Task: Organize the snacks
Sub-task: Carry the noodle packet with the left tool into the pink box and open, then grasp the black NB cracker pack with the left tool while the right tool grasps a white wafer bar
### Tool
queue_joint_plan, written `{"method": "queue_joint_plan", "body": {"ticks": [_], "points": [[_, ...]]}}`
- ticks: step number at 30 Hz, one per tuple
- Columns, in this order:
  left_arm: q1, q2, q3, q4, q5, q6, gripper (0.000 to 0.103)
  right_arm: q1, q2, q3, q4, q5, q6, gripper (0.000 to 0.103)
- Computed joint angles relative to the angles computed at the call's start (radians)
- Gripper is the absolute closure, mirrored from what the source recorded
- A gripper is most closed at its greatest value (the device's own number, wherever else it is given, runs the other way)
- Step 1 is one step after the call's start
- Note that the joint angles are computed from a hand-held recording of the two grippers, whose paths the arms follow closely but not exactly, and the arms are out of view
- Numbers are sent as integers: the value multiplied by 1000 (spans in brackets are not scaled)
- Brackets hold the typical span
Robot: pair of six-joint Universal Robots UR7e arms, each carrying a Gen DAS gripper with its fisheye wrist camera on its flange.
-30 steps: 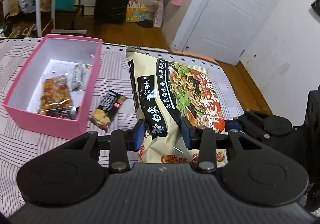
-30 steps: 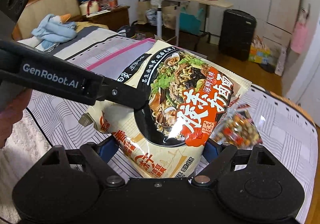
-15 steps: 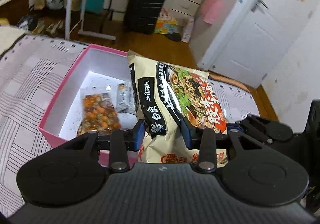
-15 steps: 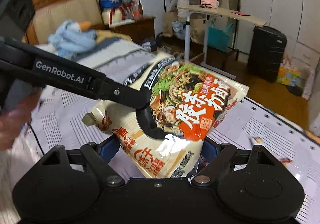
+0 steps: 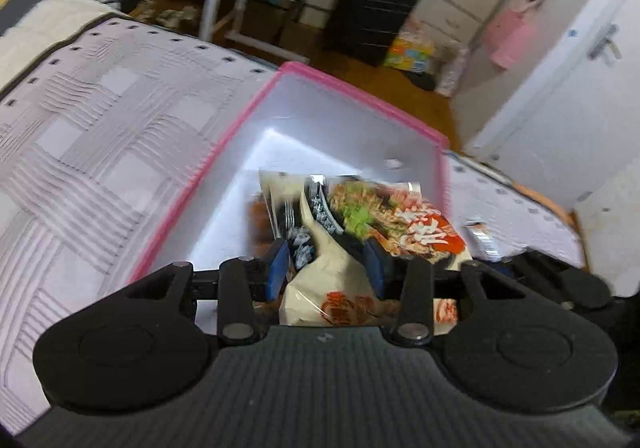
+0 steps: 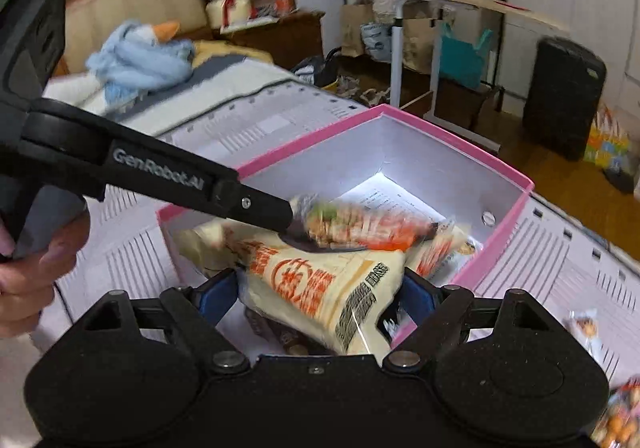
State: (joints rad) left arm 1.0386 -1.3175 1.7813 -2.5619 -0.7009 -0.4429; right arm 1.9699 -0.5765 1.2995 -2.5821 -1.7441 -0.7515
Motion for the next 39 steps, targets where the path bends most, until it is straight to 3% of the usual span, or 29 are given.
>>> {"method": "queue_joint_plan", "body": {"ticks": [1,3,9,14,16,17,22,29,35,37,39], "points": [[-3,6,7,-8,33,14,51,5,6,3,-8,-27,-40,13],[-9,9,24,-23,68,39,49,9,-6,29,-45,-46,-78,13],[-46,-7,41,0,110,64,49,-5,-124,142,-74,31,-87,13],[-126,-37,47,24,139,99,49,-4,-198,169,-114,66,-39,13],[-163,-46,36,72,145,96,50,-2,-230,143,-28,35,2,13],[-177,-48,29,88,139,98,51,-4,-243,116,43,18,27,13],[-210,-31,-16,90,26,173,51,-33,-304,78,159,3,144,13],[-215,80,-80,87,-19,216,53,-81,-346,104,142,-11,252,16],[-195,171,-97,63,-46,213,58,-130,-324,121,121,-30,317,34],[-185,198,-96,49,-43,220,61,-153,-306,123,108,-24,349,45],[-175,220,-85,20,-35,239,61,-175,-294,129,98,-16,377,45]]}}
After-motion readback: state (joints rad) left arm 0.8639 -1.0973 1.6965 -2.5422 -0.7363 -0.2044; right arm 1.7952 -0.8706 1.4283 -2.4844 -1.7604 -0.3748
